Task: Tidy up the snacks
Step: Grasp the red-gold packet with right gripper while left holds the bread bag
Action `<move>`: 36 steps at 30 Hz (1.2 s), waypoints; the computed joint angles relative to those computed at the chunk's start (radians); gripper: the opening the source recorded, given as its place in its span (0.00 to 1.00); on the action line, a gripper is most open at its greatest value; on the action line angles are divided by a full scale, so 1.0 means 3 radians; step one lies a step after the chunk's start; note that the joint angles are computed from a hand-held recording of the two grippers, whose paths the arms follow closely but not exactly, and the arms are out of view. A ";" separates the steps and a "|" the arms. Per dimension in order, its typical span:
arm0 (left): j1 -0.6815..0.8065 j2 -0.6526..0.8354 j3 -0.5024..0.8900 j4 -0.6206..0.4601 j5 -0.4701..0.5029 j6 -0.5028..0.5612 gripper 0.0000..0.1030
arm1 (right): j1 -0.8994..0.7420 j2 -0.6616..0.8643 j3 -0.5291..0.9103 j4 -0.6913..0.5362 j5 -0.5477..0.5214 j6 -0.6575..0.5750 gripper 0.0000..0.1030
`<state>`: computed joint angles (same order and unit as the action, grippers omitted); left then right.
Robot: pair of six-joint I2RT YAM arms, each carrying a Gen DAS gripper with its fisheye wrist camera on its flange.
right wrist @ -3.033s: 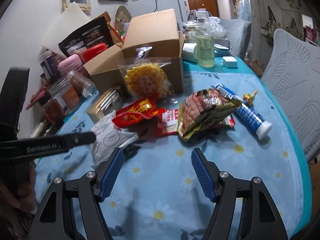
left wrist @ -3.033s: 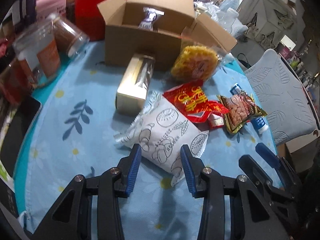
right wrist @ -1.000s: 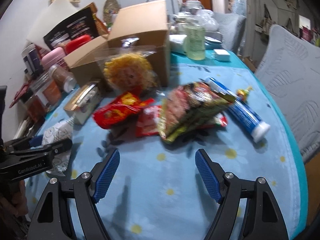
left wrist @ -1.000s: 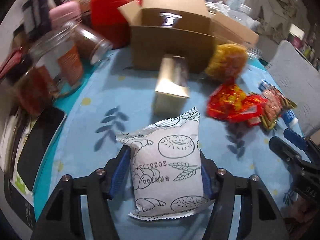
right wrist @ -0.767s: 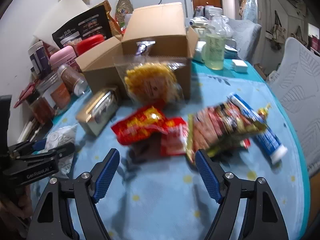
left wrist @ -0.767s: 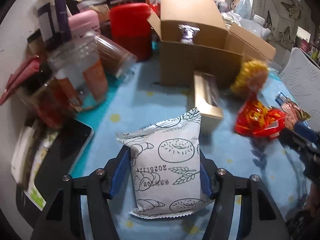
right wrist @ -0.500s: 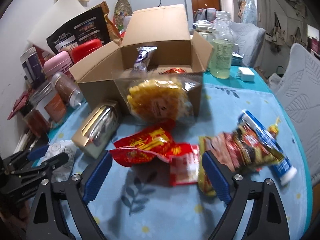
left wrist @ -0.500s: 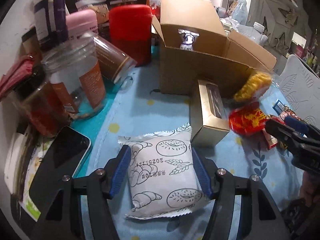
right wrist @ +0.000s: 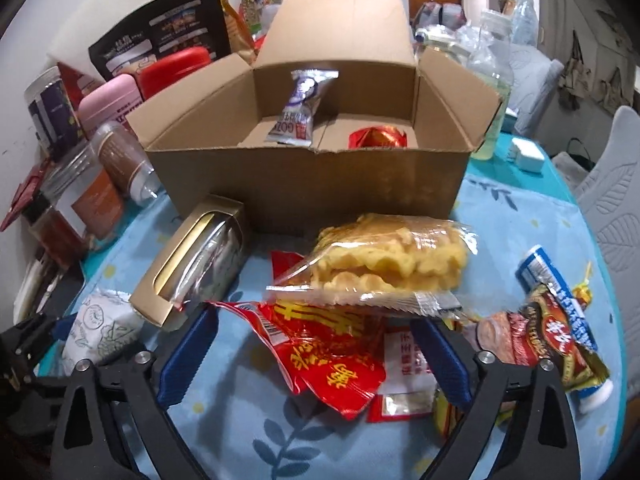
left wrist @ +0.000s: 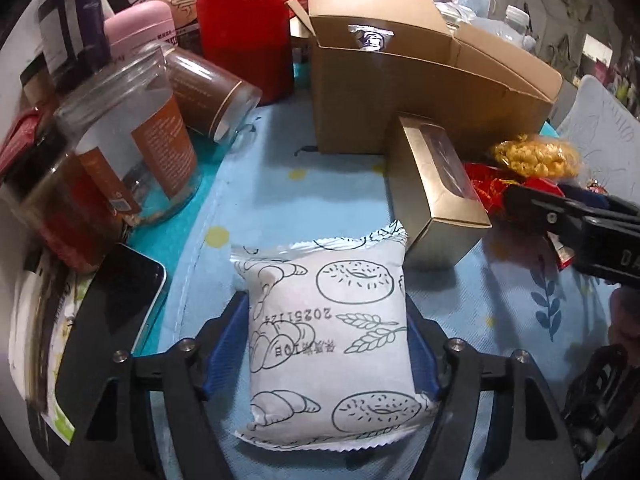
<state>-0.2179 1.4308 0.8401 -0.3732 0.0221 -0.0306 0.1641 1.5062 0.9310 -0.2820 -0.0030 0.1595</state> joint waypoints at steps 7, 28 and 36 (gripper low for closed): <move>-0.0015 0.0018 0.0016 -0.0005 -0.0027 0.0008 0.73 | 0.0085 0.0321 0.0218 0.0027 0.0262 0.0282 0.95; 0.0106 -0.0582 -0.0347 -0.0296 0.0423 0.0173 0.60 | 0.0207 -0.0731 -0.0732 -0.0250 -0.0004 0.0266 0.76; -0.0158 -0.0862 -0.0445 -0.0560 0.0553 0.0117 0.60 | 0.0231 -0.1467 -0.1141 -0.0571 0.0000 0.0316 0.76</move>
<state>-0.2652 1.1722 0.7065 -0.5414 0.1879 0.0046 0.2333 1.0660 0.5888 -0.4534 -0.0029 0.2542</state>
